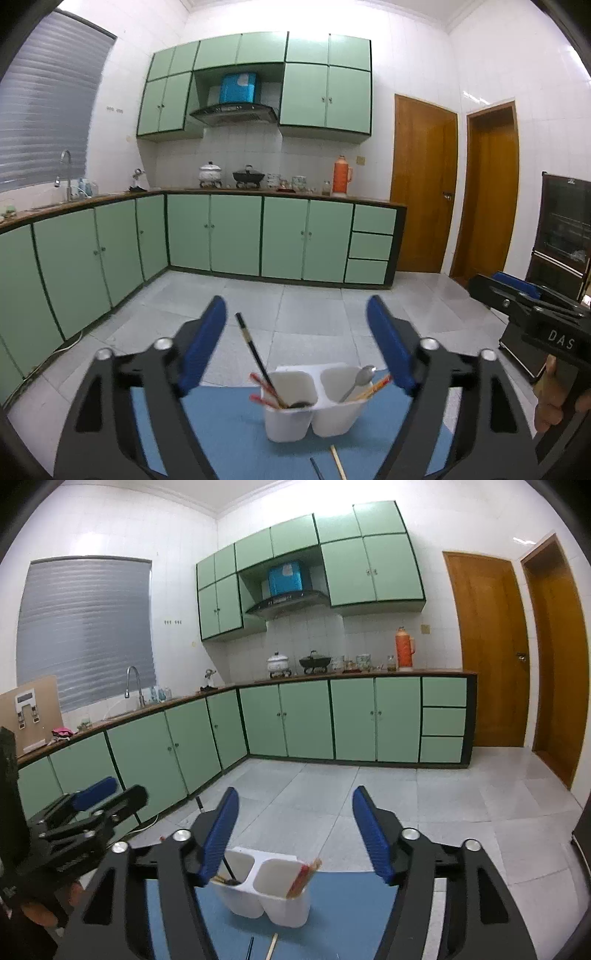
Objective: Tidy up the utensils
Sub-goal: 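Withdraw both open grippers from the holder back over the remaining chopsticks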
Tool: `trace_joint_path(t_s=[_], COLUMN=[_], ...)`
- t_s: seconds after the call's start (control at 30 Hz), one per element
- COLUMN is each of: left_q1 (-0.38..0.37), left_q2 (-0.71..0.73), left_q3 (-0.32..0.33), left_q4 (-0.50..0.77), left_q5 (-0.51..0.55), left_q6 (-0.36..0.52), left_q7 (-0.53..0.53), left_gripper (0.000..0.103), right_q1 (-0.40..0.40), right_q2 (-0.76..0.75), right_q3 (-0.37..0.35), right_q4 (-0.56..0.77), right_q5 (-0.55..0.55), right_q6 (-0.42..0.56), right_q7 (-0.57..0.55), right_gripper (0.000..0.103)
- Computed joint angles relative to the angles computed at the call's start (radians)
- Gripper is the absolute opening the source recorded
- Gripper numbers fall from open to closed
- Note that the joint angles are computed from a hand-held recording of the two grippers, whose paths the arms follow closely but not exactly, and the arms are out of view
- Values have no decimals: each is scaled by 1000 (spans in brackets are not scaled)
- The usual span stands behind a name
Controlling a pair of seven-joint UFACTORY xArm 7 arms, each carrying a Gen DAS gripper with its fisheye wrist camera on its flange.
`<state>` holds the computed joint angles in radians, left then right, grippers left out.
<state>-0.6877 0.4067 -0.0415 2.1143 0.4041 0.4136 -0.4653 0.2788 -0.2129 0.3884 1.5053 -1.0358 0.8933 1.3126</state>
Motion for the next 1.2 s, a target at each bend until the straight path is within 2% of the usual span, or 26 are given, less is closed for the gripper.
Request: trace_joint_path(t_s=[0.03, 0.1, 0.17, 0.27, 0.4, 0.63, 0.87, 1.1, 1.2], left_q1=[-6, -9, -21, -8, 25, 101, 159, 208, 238], left_q2=[-54, -132, -219, -310, -422, -551, -608, -639, -643], left_q3=[11, 19, 36, 16, -27, -103, -158, -209, -246], left_q4=[-84, -205, -337, -469, -632, -835, -964, -1055, -1073], left_q5=[18, 69, 169, 252, 361, 317, 202, 79, 52], left_q6=[-34, -76, -110, -117, -109, -88, -54, -20, -9], left_q7=[-29, -88, -194, -279, -374, -332, -258, -175, -164], left_gripper=[83, 89, 91, 94, 96, 96, 96, 96, 96], right_q1=[4, 5, 1, -8, -17, -30, 6, 101, 149], right_q2=[-20, -61, -104, -155, -206, -257, -231, -131, -102], right_q3=[9, 37, 75, 125, 181, 249, 293, 274, 240], right_q4=[-21, -66, -114, -175, -237, -332, -407, -430, -444], right_q5=[-9, -23, -31, -12, 42, 153, 247, 288, 312], right_q6=[12, 41, 76, 111, 147, 163, 172, 175, 156], right_q7=[12, 39, 76, 121, 169, 231, 304, 333, 346], right_gripper=[70, 81, 87, 95, 97, 97, 95, 81, 70])
